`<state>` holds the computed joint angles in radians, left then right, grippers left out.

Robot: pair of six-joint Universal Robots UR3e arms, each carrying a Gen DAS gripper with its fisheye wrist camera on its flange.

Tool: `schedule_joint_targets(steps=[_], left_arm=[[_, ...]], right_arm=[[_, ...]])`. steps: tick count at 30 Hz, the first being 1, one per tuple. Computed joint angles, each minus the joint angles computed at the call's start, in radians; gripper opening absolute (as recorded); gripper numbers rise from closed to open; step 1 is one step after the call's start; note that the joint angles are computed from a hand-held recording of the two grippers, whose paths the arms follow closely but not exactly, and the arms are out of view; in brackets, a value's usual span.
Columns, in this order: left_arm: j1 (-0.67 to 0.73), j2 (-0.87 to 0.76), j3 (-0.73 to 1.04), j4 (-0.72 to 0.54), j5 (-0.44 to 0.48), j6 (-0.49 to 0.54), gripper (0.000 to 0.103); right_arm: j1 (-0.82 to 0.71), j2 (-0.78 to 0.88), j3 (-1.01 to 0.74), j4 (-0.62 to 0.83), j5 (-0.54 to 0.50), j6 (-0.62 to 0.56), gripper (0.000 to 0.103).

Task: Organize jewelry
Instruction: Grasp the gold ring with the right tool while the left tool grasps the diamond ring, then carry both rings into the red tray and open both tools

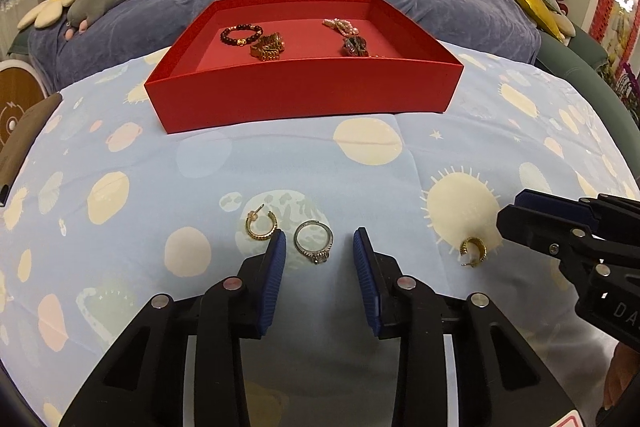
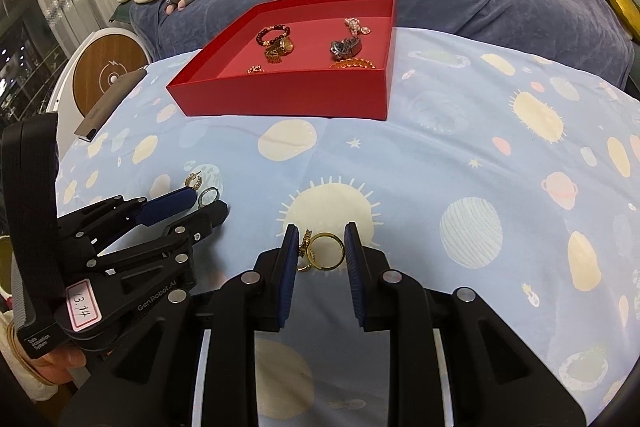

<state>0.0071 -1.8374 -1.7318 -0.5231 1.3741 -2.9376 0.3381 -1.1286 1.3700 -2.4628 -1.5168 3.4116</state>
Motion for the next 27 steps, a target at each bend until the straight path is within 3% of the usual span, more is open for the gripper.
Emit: schedule_joint_targets(steps=[4, 20, 27], left_arm=[[-0.018, -0.018, 0.006, 0.031, 0.036, -0.006, 0.017], [0.018, 0.013, -0.004, 0.002, 0.011, -0.004, 0.017], [0.077, 0.074, -0.023, -0.031, -0.048, 0.002, 0.017]], right_arm=[[-0.01, -0.014, 0.02, -0.006, 0.003, 0.001, 0.023], [0.002, -0.004, 0.001, -0.004, -0.001, -0.001, 0.023], [0.024, 0.018, -0.049, 0.015, -0.015, 0.003, 0.023]])
